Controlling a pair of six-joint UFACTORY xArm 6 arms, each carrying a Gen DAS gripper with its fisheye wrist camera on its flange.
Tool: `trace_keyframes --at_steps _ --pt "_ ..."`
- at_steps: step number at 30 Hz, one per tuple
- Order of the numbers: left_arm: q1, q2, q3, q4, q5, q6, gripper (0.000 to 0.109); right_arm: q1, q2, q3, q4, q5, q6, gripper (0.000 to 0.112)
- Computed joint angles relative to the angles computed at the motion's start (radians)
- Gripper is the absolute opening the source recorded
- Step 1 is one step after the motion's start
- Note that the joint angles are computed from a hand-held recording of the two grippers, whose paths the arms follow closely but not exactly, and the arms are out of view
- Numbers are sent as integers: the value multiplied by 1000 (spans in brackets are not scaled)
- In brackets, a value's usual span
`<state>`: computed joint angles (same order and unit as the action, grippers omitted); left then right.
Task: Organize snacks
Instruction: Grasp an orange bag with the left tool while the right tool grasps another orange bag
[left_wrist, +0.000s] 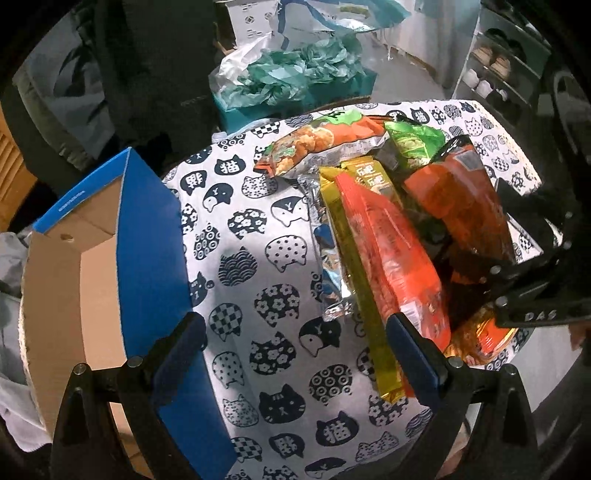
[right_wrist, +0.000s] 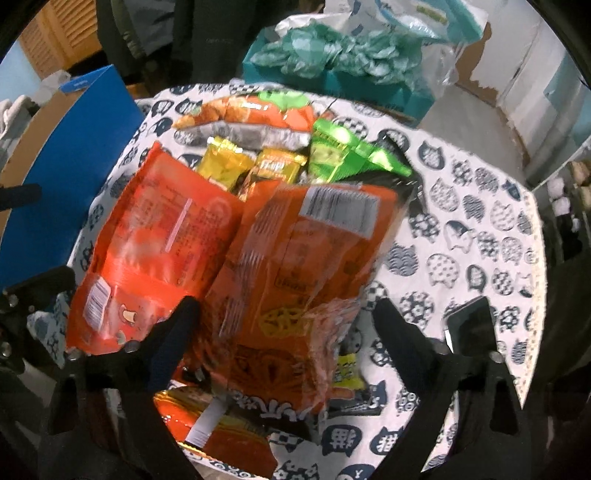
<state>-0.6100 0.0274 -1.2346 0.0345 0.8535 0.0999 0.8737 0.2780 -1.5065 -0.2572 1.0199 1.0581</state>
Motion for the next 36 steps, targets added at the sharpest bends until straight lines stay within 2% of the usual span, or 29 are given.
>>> trace_keyframes --at_steps 3,9,13,25,26,28,29,31,32,34,36 --pt "-8 19 -25 -17 7 -6 100 -9 -17 45 36 -67 -10 77" --pt "-27 76 -92 -70 33 -24 100 -15 -81 130 22 -142 5 58" --pt "-42 122 -132 -75 45 -61 100 -18 -132 190 1 -175 28 54" --pt "-86 229 -208 -54 90 -101 98 -17 -189 241 -64 -137 64 53" --pt "-85 229 -204 -73 86 -88 95 -17 -195 248 -66 -139 67 53" --pt "-80 223 -192 -143 79 -41 76 -20 -202 255 -71 -141 71 53" --pt "-78 218 -188 -169 74 -27 70 -20 -205 257 -75 -140 74 53" --pt "-79 212 -193 -203 81 -4 49 -19 -207 257 -87 -134 80 53" --pt "-79 208 -193 -204 81 -3 46 -18 -208 254 -95 -127 82 53" --pt "-79 196 -183 -205 69 2 32 -17 -212 253 -110 -119 91 52" --pt "-73 179 -178 -245 69 31 23 -16 -215 252 -119 -115 97 51"
